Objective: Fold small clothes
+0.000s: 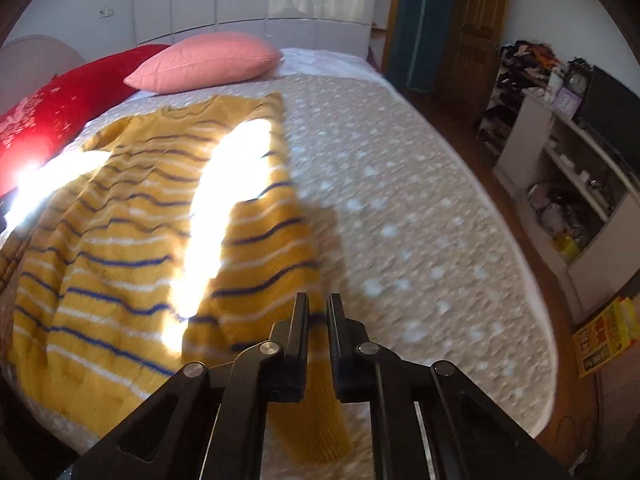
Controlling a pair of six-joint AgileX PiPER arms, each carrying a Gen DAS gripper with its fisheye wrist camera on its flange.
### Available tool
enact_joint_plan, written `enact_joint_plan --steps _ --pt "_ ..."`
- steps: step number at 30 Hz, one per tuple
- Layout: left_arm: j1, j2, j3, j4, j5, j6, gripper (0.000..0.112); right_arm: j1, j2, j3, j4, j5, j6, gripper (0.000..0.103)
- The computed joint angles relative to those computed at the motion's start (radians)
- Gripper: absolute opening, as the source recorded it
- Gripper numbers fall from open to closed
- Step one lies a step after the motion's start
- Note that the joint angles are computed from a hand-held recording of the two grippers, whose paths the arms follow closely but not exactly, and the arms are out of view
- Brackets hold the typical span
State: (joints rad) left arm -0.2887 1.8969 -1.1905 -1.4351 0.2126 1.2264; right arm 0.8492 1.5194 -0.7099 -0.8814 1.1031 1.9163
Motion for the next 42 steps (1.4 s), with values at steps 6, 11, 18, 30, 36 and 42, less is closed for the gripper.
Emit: enact_joint_plan --steps 6,11,18,30,36,42 --pt "0.074 0.04 -0.072 0.286 0.061 -0.319 0.103 -0.467 -0.139 0.025 0.041 0.071 -0.298 0.001" --pt "0.103 0.065 -0.088 0.339 0.118 -0.351 0.103 -0.524 -0.327 0.145 0.236 -0.405 -0.396 0.067" --pt "0.097 0.07 -0.084 0.321 0.136 -0.335 0.103 -0.227 -0.017 0.105 0.084 -0.596 -0.109 0.063" --pt "0.152 0.08 -0.113 0.34 0.184 -0.384 0.103 -0.457 -0.069 0.065 0.134 0.043 -0.217 0.024" --pt "0.216 0.093 -0.173 0.422 0.219 -0.465 0.103 -0.196 -0.218 0.144 0.108 0.011 0.029 0.053" --pt "0.329 0.085 -0.176 0.495 0.109 -0.631 0.103 0.099 -0.083 -0.057 0.017 -0.04 0.117 0.053"
